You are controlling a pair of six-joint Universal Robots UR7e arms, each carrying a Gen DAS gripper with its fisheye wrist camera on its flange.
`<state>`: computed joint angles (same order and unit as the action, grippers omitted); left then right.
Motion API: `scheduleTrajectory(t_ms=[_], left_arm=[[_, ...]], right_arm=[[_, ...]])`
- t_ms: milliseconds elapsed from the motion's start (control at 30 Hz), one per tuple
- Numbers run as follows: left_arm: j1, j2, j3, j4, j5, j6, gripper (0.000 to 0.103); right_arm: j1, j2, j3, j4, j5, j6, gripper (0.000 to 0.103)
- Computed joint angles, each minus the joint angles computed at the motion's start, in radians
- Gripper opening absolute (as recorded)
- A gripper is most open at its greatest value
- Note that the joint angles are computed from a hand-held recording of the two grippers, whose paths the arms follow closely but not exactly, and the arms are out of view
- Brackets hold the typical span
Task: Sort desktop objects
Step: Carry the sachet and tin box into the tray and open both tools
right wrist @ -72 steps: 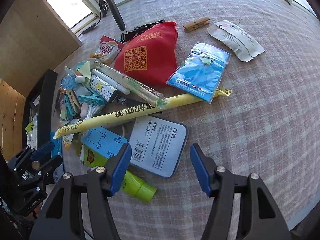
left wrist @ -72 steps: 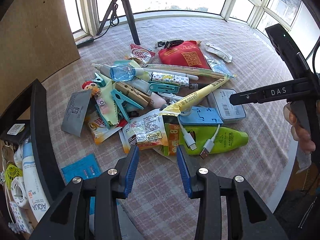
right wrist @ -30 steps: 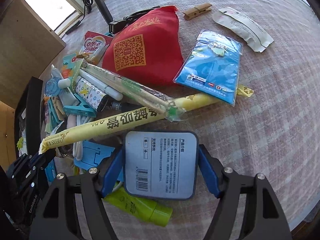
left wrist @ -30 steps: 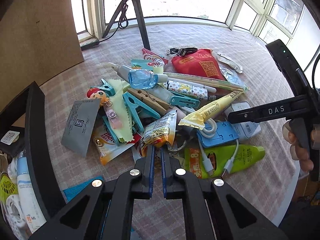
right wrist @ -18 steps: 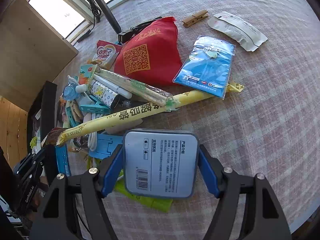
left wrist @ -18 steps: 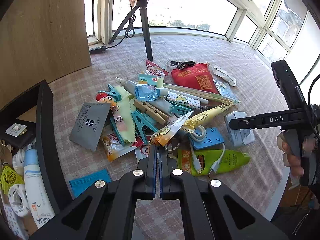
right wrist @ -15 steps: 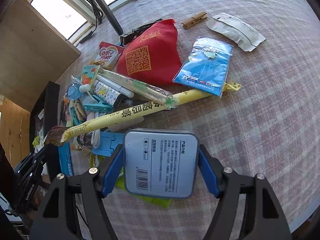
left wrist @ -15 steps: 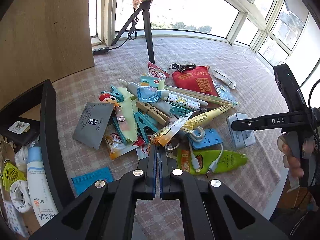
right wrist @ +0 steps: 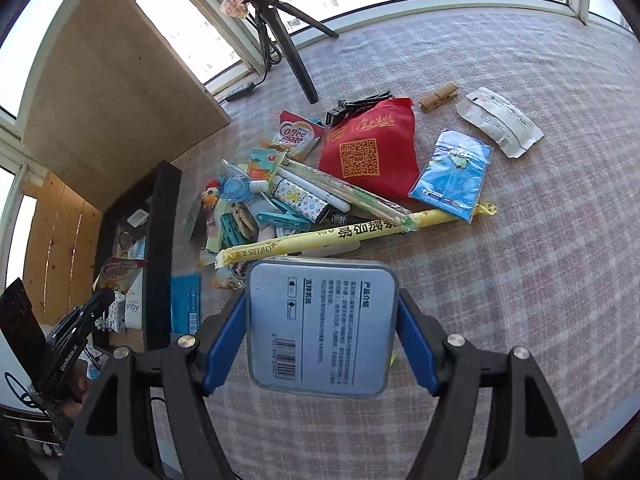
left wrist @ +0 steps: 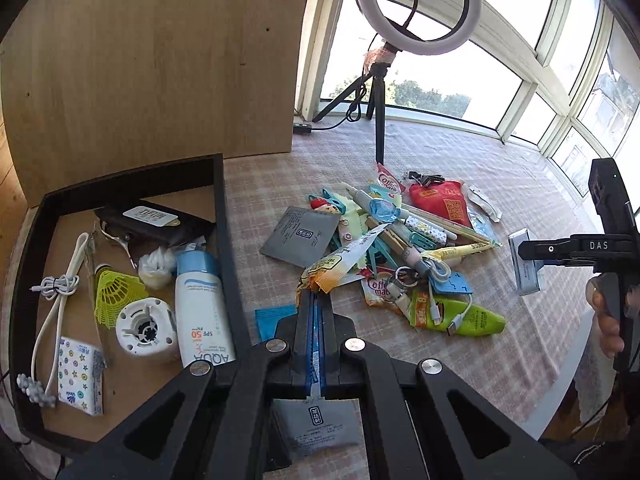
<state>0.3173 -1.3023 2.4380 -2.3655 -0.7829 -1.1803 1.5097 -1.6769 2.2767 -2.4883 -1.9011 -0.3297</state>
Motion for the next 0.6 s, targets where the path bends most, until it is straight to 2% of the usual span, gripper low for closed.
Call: scheduleTrajectory(t_ms=[133,267,433,600], left_arm=[[-0.065,-0.182,0.045,0.298,0.024,-0.242,0.001],[-0.130,-0.339,0.071,0.576,0.011,-0.462,0.001],[-0.204,-0.466,0.097,0.800,-0.043,-0.643,0.001],[-0.257,-0.565,0.115,0.942,-0.075,-0.751,0.001]], right_arm=[[0.091,0.041,0.002,0.010,-0.005,0.004,0.070],[0.185,0.104,0.001,0.019,0.008,0.016,0.070],[0.298,0.207,0.003,0.025,0.043,0.041,0.070],[0.402,0.334,-0.007,0.009,0.069,0.063,0.070]])
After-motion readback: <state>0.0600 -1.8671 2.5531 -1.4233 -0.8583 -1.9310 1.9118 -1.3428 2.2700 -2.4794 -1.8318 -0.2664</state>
